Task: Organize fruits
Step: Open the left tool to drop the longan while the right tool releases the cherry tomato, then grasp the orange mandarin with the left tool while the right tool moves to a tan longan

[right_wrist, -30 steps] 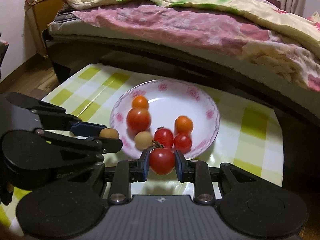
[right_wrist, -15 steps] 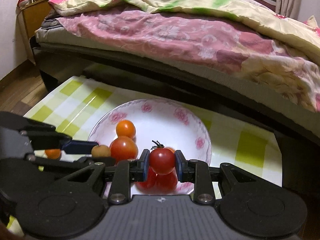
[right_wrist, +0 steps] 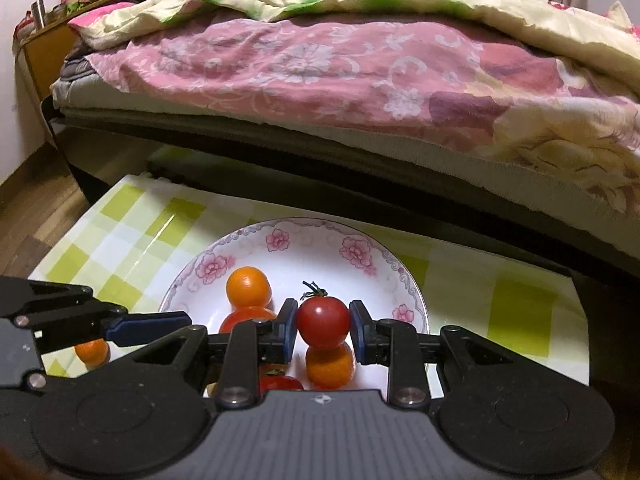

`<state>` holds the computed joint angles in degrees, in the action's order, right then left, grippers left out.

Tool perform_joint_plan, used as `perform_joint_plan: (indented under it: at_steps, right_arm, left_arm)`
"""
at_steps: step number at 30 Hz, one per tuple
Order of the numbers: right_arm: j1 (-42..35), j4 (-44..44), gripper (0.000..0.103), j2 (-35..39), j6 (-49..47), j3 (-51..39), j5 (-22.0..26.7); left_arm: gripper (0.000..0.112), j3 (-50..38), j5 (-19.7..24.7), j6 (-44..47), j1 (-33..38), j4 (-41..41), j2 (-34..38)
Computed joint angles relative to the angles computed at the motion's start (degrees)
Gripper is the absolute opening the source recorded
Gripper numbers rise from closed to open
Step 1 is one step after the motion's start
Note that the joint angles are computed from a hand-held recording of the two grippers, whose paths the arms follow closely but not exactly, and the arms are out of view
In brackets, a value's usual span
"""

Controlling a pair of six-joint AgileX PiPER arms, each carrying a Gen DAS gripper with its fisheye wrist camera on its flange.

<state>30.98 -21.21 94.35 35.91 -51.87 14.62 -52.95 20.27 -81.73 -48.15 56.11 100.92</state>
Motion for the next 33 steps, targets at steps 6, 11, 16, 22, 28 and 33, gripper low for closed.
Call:
perform_joint_plan:
  at_steps: [6,11,16,22,28,33]
  right_arm:
    - [-0.7,3.8,0.036,-1.1,-3.2,0.0,-0.5]
    - [-1.1,2.0,0.036,-2.7,-0.3,1.0,-1.2]
    - [-0.5,-1.1,0.036,-5.4,4.1,2.5,-0.2]
    - [1.9,-1.4,0.036,-9.1,5.1,4.6,1.6]
    - [5.5,-4.2,0.036,-12.7,9.8,7.0,3.4]
    - [9.3,-5.5,0.036,-15.3,13.3,9.1,5.1]
  left_arm:
    - [0.051,0.5,0.1,-0.3,0.0,0.0,-1.7]
    - [0.053,1.4,1.1,0.5,0.5,-1.1,-3.8]
    - [0.054,3.1,2.8,-1.8,0.0,0.1,-5.9]
    - [0.057,5.6,5.8,-3.1,-1.7,0.2,-9.4]
    - [0.058,9.5,8.2,-2.3,-2.0,-2.2,-14.5]
    - [0.059,12.3,10.0,-1.8,-1.9,-3.9,-18.4]
